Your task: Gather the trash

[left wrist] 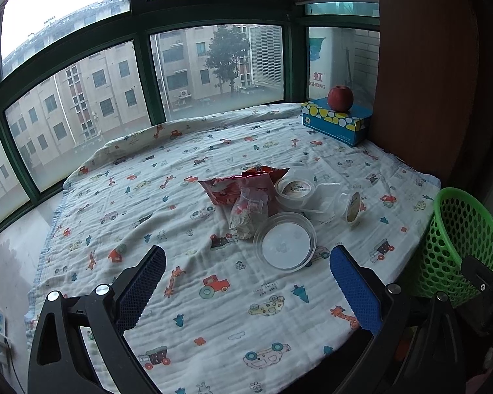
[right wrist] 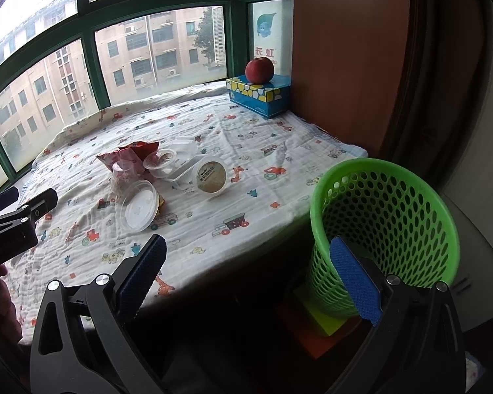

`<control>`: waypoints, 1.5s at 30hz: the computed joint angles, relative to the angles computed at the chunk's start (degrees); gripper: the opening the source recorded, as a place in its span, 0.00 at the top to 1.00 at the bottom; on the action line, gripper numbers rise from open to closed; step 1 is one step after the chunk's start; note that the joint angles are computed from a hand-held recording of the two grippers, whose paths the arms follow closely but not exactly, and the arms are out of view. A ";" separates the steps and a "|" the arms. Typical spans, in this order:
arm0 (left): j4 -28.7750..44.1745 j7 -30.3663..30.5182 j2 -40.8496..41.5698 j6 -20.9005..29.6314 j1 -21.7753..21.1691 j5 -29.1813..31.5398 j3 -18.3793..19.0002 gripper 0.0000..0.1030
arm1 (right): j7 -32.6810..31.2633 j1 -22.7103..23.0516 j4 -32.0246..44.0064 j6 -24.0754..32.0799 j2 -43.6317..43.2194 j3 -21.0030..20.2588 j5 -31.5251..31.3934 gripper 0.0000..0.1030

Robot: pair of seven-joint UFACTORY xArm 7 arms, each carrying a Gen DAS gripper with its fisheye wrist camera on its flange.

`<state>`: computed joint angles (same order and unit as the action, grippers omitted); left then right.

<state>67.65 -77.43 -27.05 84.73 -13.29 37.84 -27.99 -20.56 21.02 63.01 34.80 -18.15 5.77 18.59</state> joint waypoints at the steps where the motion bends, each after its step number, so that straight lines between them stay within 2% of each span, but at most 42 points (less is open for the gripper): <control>1: -0.05 -0.02 -0.05 -0.09 -0.03 -0.05 0.09 0.06 | 0.00 0.02 0.08 -0.01 0.10 -0.01 0.03 0.05; 29: -0.90 -0.08 -0.77 -0.84 0.62 -0.43 0.59 0.06 | -0.07 0.18 1.10 -0.97 1.79 0.42 -0.25 0.05; 45: -2.13 1.35 -2.43 -2.50 2.42 -1.72 2.41 0.06 | -0.41 0.44 3.39 -1.11 4.55 1.15 0.03 0.05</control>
<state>65.52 -76.08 -29.48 82.23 -10.87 36.11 -25.58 -20.97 21.46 66.40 33.69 -13.61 6.93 18.63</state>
